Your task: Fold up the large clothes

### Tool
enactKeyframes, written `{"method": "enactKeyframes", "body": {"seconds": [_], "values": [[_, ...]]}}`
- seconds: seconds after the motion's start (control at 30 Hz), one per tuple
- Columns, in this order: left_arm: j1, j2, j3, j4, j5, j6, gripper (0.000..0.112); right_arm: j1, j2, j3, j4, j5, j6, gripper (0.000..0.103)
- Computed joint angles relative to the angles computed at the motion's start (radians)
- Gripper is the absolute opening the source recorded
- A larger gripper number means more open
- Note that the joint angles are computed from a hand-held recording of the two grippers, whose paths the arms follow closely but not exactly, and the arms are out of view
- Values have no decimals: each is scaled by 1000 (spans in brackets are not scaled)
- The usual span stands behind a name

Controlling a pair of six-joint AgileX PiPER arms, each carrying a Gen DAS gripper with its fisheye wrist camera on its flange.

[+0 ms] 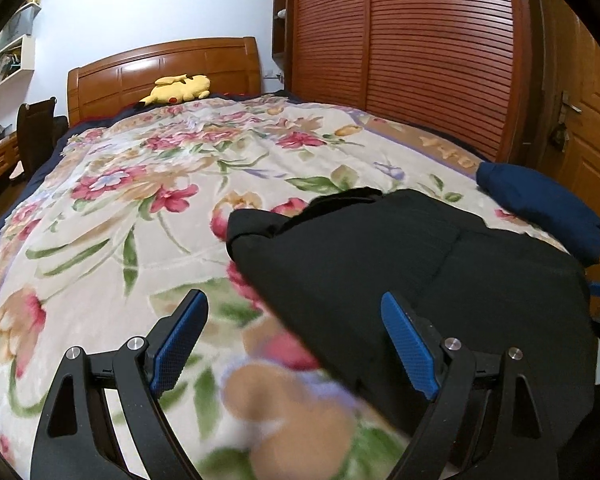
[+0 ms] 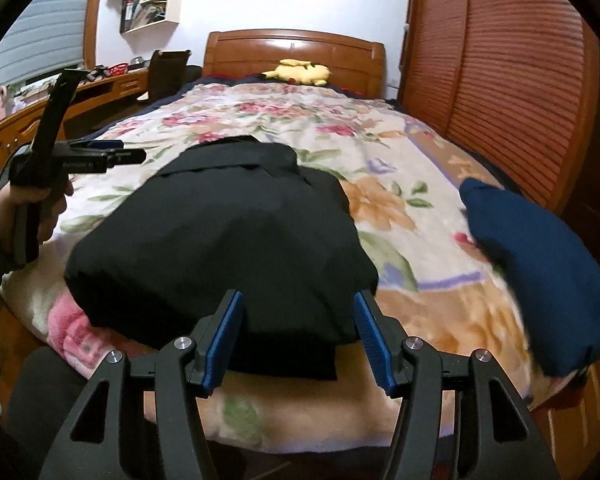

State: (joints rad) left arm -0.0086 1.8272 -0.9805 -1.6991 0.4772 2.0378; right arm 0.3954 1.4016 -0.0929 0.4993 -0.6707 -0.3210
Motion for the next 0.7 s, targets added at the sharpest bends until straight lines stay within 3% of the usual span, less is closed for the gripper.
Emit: {"method": "enactKeyframes", "body": {"seconds": [0.27,0.43,0.53,0.7], "values": [[-66,111,-176,95,-129,-117,89,-104,123,-32,-200,-71,166,61],[-92,198,-306,328,-193,-380,89,-221,234,-18,-391,-201,300,74],[-116,249,-366,515,-260,-570,89,-261,308,-11,-463,-282,346,75],[-123,303,-443,731,-248,-812,89,-306,367,-1,-532,-362,388,75]]}}
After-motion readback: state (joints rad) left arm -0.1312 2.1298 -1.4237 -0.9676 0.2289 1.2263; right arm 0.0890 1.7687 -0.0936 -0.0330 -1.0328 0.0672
